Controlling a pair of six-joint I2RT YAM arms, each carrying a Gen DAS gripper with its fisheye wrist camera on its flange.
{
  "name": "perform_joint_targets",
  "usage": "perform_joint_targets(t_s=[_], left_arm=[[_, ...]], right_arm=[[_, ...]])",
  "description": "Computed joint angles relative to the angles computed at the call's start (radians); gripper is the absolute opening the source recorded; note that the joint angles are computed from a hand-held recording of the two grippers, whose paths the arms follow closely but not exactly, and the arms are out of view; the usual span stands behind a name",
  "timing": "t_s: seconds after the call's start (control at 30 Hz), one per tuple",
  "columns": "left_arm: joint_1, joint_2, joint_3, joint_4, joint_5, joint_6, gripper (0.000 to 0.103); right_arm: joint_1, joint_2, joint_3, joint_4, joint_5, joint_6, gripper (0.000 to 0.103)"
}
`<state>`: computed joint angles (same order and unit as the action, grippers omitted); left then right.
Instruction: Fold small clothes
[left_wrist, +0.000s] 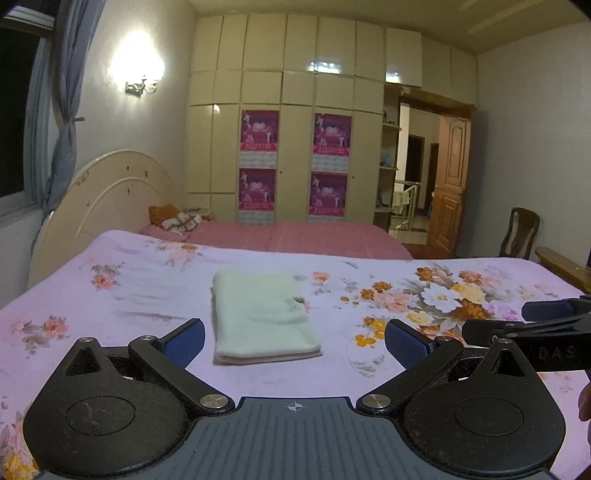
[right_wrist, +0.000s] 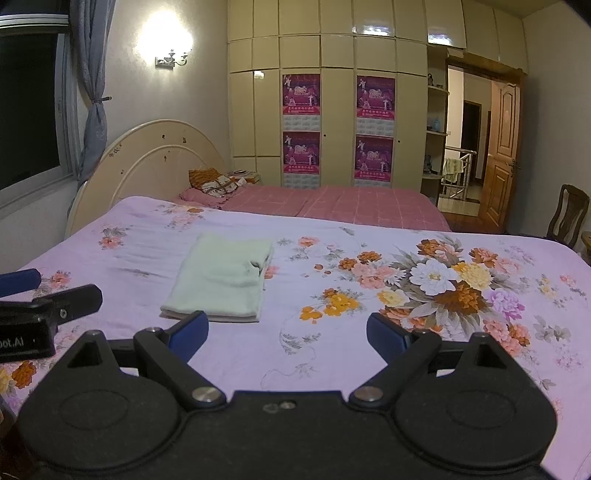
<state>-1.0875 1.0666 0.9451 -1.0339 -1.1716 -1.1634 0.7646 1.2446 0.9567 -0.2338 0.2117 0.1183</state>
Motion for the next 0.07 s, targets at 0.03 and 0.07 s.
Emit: perform_joint_targets(t_s=[0.03, 0.07], left_arm=[[0.003, 0.001, 0.001, 0.006, 0.005, 0.005, 0.103], [0.007, -0.001, -0.003, 0.023, 0.013, 0.018, 0.103]], right_arm=[[-0.002, 0.0, 0.001, 0.0, -0.003, -0.003, 0.092], [0.0, 0.002, 0.001, -0.001, 0.0, -0.003, 0.092]])
